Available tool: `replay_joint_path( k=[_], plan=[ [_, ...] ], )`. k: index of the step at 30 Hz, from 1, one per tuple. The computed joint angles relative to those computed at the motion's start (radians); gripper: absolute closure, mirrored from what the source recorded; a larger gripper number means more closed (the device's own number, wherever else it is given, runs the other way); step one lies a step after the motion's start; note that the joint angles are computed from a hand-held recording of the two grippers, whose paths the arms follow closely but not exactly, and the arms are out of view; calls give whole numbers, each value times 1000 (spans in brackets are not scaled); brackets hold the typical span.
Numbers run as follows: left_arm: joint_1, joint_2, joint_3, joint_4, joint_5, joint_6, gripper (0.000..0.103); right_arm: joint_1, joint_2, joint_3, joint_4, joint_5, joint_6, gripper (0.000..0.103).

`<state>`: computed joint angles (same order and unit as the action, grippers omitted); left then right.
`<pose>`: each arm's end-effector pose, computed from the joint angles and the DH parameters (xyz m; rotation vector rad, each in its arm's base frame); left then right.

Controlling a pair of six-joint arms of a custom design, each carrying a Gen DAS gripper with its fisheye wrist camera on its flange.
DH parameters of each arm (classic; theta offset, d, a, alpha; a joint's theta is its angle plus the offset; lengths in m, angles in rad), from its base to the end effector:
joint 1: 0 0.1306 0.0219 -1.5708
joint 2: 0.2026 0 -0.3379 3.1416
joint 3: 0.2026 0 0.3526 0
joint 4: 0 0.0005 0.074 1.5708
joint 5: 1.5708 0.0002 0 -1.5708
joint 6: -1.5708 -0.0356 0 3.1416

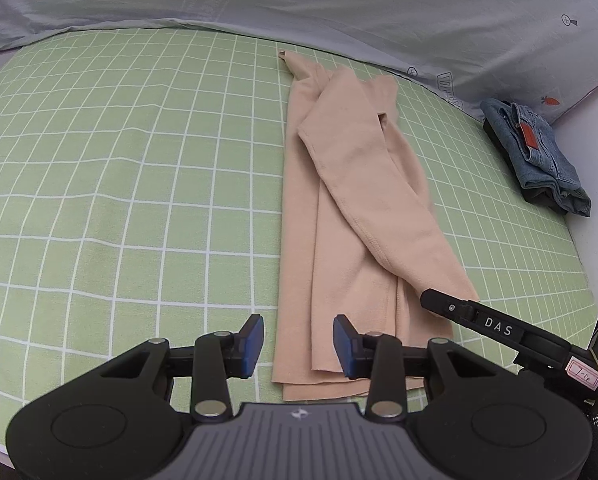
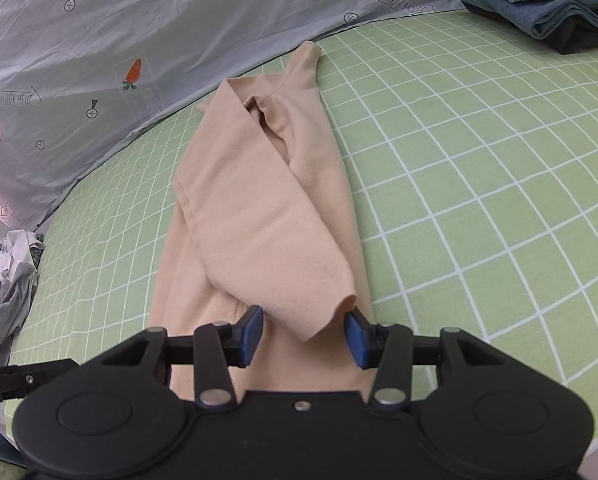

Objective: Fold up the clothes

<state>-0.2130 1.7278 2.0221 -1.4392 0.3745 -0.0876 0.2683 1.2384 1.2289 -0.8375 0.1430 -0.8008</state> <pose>0.5077 -0.1236 0.4515 0.5119 2.6436 -0.5452 0.3900 0.1014 0.3803 0.7031 2.3275 0.3189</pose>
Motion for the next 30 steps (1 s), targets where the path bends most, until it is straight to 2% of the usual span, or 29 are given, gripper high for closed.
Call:
replay_joint_path(
  k=[2, 3, 5, 8, 10, 13, 15, 17, 19, 21, 23, 24, 25, 28, 30],
  plan=[
    [11, -3, -3, 4, -4, 10, 63, 4, -1, -5, 38, -16, 14, 87],
    [14, -4, -3, 6, -5, 17, 63, 5, -1, -3, 48, -32, 18, 92],
    [18, 0, 2, 6, 0, 30, 63, 2, -17, -16, 90, -69, 19, 96],
    [16, 10, 12, 6, 15, 39, 63, -16, -78, -79, 227, -157, -42, 97],
    [9, 19, 22, 3, 25, 36, 63, -37, -124, -137, 343, -216, -133, 97],
    [-2, 31, 36, -7, 46, 18, 63, -64, -179, -213, 475, -263, -278, 97],
    [-12, 36, 38, -16, 58, 4, 63, -74, -201, -242, 480, -269, -339, 97],
    [-21, 40, 37, -29, 64, -15, 62, -83, -214, -265, 437, -279, -419, 97],
    [-29, 43, 35, -43, 64, -32, 62, -90, -232, -311, 444, -304, -544, 97],
    [-36, 43, 31, -54, 61, -47, 62, -94, -272, -402, 579, -324, -709, 97],
    [-41, 42, 27, -59, 60, -56, 62, -100, -293, -478, 734, -350, -816, 97],
    [-43, 43, 26, -63, 60, -58, 62, -104, -293, -497, 777, -366, -853, 97],
    [-44, 44, 26, -66, 58, -60, 62, -105, -292, -499, 771, -371, -869, 97],
    [-49, 48, 25, -74, 44, -62, 62, -104, -268, -429, 556, -370, -776, 97],
    [-50, 52, 29, -79, 31, -64, 62, -103, -249, -387, 459, -358, -736, 95]
  ],
)
